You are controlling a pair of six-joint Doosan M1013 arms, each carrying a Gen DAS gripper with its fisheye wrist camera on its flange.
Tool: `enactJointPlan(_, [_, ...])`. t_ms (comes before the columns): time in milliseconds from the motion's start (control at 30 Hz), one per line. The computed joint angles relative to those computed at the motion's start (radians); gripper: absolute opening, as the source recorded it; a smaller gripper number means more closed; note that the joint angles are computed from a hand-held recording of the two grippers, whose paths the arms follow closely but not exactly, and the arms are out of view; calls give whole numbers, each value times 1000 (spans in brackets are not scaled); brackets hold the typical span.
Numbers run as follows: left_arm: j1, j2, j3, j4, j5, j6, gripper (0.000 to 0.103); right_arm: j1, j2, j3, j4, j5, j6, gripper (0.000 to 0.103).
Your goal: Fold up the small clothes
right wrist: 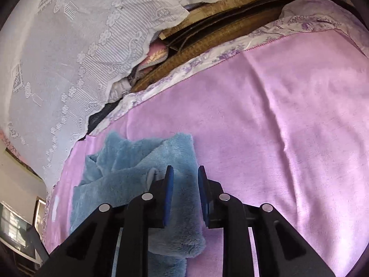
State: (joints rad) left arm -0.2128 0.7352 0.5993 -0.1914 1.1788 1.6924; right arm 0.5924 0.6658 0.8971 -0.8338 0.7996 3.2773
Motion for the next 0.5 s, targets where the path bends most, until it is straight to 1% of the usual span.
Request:
enactJointPlan(33, [5, -20, 31, -29, -41, 11, 95, 3, 2, -8, -10, -27, -11, 23])
enactJointPlan(100, [4, -55, 81, -89, -113, 82, 95, 9, 22, -51, 15, -65, -99, 26])
enactJointPlan(167, [-8, -69, 94, -133, -130, 172, 95, 12, 44, -86, 58, -106, -181, 41])
enactJointPlan(200, [-17, -73, 99, -142, -134, 214, 95, 11, 57, -107, 94, -119, -229, 43])
enactJointPlan(267, [-42, -80, 110, -126, -155, 271, 95, 6, 86, -155, 185, -111, -327, 44])
enactJointPlan(333, [-66, -80, 119, -83, -173, 303, 95, -1, 100, -170, 239, -93, -362, 44])
enactJointPlan(400, [-84, -65, 111, -5, -165, 281, 95, -10, 100, -157, 260, -82, -344, 44])
enactJointPlan(433, [-90, -48, 88, 49, -138, 242, 95, -16, 92, -135, 266, -99, -326, 41])
enactJointPlan(467, [-91, -23, 48, 84, -90, 200, 95, -22, 81, -110, 268, -124, -305, 35])
enactJointPlan(500, [-81, 2, 6, 67, -41, 173, 96, -26, 70, -86, 264, -144, -279, 32])
